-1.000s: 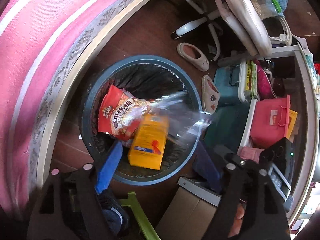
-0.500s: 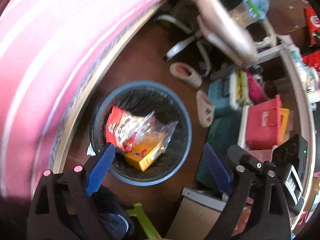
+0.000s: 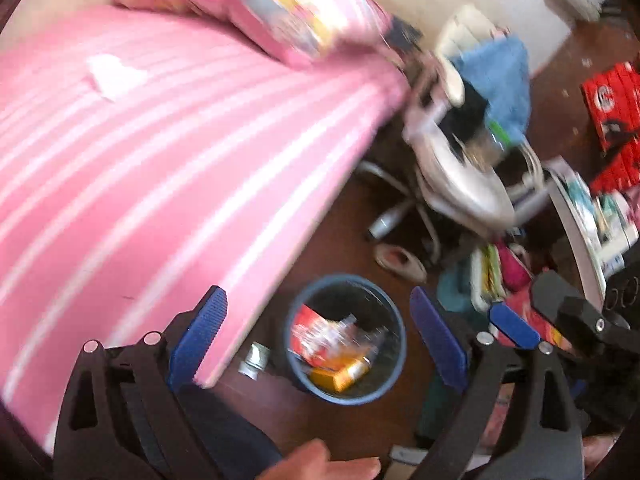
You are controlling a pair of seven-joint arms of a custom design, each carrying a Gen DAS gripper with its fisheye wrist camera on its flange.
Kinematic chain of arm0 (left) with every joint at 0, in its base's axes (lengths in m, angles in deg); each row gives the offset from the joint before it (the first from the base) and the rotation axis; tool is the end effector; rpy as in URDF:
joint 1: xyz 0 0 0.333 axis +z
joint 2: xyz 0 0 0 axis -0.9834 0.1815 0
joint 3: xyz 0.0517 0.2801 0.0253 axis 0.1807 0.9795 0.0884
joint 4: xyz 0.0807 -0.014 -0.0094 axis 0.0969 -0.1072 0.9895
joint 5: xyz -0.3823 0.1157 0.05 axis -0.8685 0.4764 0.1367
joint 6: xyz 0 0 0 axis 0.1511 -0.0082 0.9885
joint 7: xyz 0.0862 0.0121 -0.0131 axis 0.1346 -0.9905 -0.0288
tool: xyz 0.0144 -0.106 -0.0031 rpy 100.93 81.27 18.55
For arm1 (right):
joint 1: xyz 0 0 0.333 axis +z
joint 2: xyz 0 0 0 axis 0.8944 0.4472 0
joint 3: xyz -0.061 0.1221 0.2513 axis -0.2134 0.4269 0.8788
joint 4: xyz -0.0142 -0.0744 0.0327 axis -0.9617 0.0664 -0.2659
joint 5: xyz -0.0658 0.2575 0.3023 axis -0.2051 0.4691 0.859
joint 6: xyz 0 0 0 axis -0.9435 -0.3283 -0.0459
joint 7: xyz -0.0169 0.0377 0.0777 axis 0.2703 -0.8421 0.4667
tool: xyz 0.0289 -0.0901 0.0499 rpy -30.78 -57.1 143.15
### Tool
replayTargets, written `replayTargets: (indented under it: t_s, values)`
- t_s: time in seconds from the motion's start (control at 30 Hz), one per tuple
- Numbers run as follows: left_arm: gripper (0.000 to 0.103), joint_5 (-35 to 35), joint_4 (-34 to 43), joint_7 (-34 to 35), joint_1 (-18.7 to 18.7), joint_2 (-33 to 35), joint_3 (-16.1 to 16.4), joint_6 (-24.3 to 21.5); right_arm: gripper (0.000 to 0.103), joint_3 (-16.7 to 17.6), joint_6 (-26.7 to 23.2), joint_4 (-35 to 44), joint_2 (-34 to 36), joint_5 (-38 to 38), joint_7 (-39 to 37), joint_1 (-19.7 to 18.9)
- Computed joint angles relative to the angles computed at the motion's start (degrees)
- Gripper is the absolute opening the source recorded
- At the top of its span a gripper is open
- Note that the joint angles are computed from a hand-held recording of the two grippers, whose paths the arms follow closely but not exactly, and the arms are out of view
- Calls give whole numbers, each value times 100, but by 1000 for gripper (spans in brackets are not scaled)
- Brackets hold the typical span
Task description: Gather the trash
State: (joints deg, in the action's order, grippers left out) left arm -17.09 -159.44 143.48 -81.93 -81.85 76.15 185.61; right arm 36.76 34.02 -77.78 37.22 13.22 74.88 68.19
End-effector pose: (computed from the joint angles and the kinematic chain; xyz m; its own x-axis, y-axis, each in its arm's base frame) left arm 0.6206 -0.1070 0.6646 0.1040 -0.9138 0.3926 -0.7783 -0.3206 -0.5399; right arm 0.6320 0.1112 0.7071 0.1670 -0.7515 -0.6383 -0.8447 0.2249 -0.4858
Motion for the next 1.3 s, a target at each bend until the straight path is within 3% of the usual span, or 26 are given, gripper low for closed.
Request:
replayTargets:
  t_s: [0.27,0.4,0.63,0.73,0.97,1.3]
  values:
    - [97,646,-1354,-624,574,-1428,302,408,91,440,-6,696,430,-213,-423,567]
    - [97,1097,-1884,-798,948,-1947,300,483,92,628,-114,1427,909,-577,-394,919]
    - [97,1791,-2789,-1095,1523,-2608,258,616,92,814,510,1317,1062,-1481,-667,1618]
    - [97,1721,-3054,-1140,1632,-2728,284,746,92,808,692,1336,1139,-1890,-565,1858]
    - [97,1847,-3391,-1222,1773,-2844,126,929,95,807,1524,499,805,-2553,-517,2131]
    - [97,1891,-3394,-1140,1744,-2700,128,1013,97,855,1693,461,907,-2723,-412,2115]
